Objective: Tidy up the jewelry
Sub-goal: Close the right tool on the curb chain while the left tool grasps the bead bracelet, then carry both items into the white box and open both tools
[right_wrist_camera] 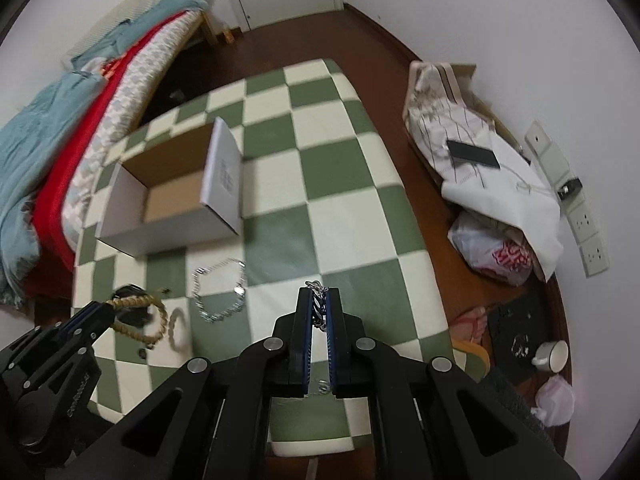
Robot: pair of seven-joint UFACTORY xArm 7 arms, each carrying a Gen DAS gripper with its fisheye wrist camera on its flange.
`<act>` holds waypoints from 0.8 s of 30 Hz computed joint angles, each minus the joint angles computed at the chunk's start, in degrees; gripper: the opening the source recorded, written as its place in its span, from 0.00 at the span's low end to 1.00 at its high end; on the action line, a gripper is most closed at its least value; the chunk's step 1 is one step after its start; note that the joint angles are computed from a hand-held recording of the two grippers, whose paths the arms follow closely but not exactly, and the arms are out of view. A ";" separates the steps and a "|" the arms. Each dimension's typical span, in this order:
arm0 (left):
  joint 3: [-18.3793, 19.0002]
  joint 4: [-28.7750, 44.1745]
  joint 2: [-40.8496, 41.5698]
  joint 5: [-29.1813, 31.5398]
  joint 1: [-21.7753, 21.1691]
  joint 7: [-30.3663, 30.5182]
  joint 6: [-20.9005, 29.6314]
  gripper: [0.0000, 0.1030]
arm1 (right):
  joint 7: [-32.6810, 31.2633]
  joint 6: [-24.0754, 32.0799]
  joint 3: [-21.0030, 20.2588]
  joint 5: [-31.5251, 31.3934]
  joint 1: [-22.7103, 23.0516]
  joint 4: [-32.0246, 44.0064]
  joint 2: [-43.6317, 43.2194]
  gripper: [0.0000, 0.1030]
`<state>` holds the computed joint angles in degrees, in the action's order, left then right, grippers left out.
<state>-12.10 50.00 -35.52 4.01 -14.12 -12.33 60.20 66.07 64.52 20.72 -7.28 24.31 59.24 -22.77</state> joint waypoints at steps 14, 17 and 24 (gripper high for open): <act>0.56 9.72 4.55 3.50 3.55 0.00 -2.57 0.06 | -0.13 3.11 1.61 -9.55 0.21 17.27 10.23 0.06; 0.85 11.80 7.17 5.32 4.87 -0.01 -4.14 0.06 | -0.45 3.47 0.99 -11.85 1.26 21.31 13.99 0.06; 2.07 16.98 13.85 8.11 6.78 -0.28 -6.42 0.06 | -2.41 1.51 -2.95 -13.98 4.65 30.06 23.53 0.06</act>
<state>-10.04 66.98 -21.67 12.12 -7.34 -12.61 53.78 63.67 66.03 17.77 -21.26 28.95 89.30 0.77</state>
